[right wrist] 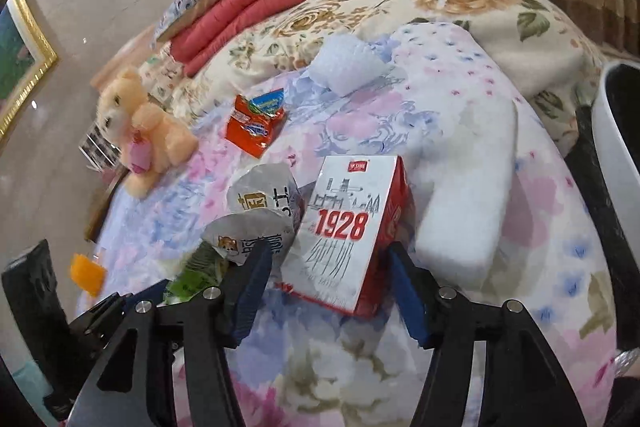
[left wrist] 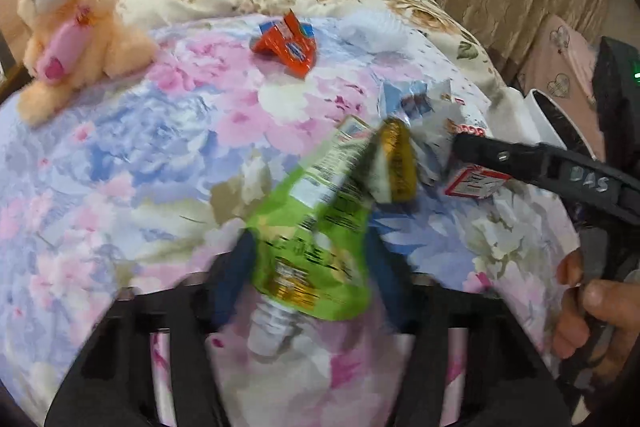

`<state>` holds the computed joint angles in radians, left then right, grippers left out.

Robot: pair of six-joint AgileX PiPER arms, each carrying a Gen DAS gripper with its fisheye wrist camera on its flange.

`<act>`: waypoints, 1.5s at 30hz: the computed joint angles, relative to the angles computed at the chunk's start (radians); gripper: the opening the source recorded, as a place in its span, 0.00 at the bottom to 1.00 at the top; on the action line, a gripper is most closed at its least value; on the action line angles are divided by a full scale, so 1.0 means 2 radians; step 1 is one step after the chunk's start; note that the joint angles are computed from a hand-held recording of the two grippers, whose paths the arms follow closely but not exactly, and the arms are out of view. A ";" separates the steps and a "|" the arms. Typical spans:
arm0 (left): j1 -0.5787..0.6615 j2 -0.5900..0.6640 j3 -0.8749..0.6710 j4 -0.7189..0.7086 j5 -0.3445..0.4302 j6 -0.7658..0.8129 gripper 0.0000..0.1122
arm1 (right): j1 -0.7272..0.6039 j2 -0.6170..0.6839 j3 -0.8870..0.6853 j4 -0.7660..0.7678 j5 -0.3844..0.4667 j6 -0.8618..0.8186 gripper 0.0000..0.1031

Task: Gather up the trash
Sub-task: 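Grasp the green pouch drink with the left tool while the right tool grasps the milk carton, then carry the green pouch and milk carton over the bin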

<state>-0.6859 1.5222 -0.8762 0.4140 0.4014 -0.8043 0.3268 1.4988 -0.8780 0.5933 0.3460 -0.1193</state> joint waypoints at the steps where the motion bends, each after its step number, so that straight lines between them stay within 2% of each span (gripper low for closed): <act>1: -0.007 -0.001 0.002 0.022 0.000 -0.025 0.40 | -0.003 0.000 0.004 0.020 -0.003 -0.018 0.61; 4: -0.017 -0.007 0.013 0.056 -0.002 -0.074 0.37 | 0.000 -0.010 0.018 0.032 -0.014 -0.037 0.58; 6: -0.017 -0.018 0.025 0.064 -0.008 -0.096 0.35 | 0.001 -0.026 0.033 0.068 -0.014 -0.078 0.50; 11: -0.021 -0.059 0.064 0.088 -0.017 -0.170 0.35 | -0.009 -0.062 0.066 0.138 0.010 -0.160 0.48; 17: -0.051 -0.099 0.094 0.149 0.001 -0.269 0.35 | -0.034 -0.112 0.111 0.170 0.039 -0.199 0.48; 23: -0.081 -0.116 0.093 0.162 0.019 -0.294 0.35 | -0.067 -0.163 0.141 0.176 0.071 -0.213 0.48; 32: -0.142 -0.104 0.060 0.175 0.045 -0.316 0.35 | -0.146 -0.226 0.178 0.185 0.126 -0.247 0.48; 34: -0.153 -0.096 0.053 0.176 0.048 -0.320 0.35 | -0.144 -0.234 0.181 0.158 0.120 -0.230 0.48; 38: -0.166 -0.087 0.044 0.178 0.053 -0.326 0.35 | -0.158 -0.222 0.184 0.166 0.130 -0.239 0.52; 41: -0.175 -0.085 0.040 0.178 0.059 -0.326 0.35 | -0.129 -0.214 0.181 0.137 0.099 -0.205 0.60; 43: -0.180 -0.083 0.035 0.179 0.065 -0.325 0.35 | -0.111 -0.210 0.180 0.123 0.082 -0.188 0.62; 45: -0.186 -0.084 0.033 0.181 0.072 -0.327 0.35 | -0.079 -0.205 0.177 0.076 0.053 -0.140 0.61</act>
<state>-1.0580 1.3545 -0.8101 0.7757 0.5447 -1.4577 0.1682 1.0895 -0.5242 0.7446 0.4511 -0.4001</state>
